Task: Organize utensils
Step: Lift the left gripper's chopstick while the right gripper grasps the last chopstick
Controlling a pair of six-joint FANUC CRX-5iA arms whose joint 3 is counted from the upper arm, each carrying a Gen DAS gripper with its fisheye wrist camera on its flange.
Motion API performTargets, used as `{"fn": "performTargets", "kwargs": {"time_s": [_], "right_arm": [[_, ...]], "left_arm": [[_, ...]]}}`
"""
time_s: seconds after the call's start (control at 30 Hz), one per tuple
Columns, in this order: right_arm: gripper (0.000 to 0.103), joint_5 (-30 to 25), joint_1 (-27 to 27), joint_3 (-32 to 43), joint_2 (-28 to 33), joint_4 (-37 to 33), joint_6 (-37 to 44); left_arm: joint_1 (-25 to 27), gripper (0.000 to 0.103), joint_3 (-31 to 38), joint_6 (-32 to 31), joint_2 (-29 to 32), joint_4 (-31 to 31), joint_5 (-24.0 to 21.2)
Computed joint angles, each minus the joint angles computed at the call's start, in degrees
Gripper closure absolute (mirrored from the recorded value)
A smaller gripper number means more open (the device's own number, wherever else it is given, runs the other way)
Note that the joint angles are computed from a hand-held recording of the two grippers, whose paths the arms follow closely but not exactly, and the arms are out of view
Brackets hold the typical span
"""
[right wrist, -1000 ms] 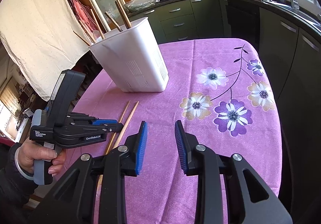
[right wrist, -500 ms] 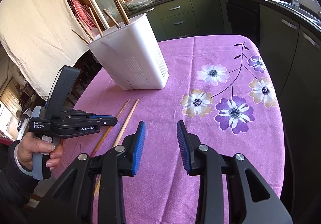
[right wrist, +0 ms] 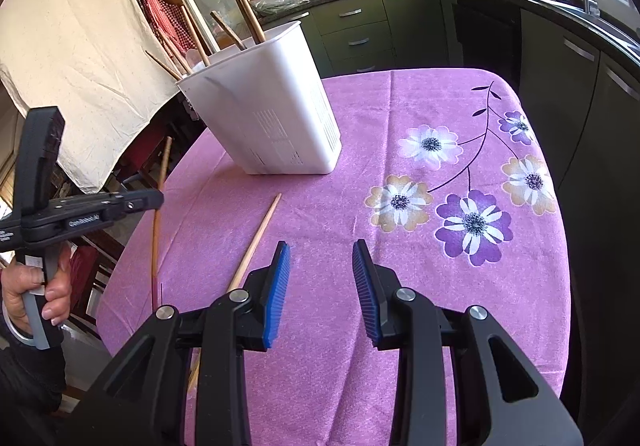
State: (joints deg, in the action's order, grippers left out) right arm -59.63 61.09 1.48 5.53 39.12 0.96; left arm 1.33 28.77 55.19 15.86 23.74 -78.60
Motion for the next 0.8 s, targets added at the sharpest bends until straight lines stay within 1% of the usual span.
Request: {"fn": "performTargets", "kwargs": {"time_s": [0.23,0.43,0.6,0.73,0.8], "right_arm": [[0.07,-0.9,0.14,2.29,1.65,-0.85,1.73],[0.069,-2.14,-0.44,6.59,4.24,-4.08,6.32],[0.069,-4.47,-2.67,14.84,8.86,-11.5,15.18],[0.069,-8.25,-5.03,23.93,14.36,-18.66,22.46],[0.069,-10.99,-5.93,29.16,17.64,-21.52,25.81]], "left_arm": [[2.78,0.097,-6.39,-4.28,-6.16,5.01,6.35],[4.51,0.097,-10.53,-6.79,-9.04,7.76,8.44],[5.9,0.097,-14.18,-9.49,-11.73,9.48,10.49],[6.58,0.097,-16.3,-11.3,-13.09,10.42,11.63],[6.92,0.097,-16.67,-11.99,-13.23,11.07,11.4]]}}
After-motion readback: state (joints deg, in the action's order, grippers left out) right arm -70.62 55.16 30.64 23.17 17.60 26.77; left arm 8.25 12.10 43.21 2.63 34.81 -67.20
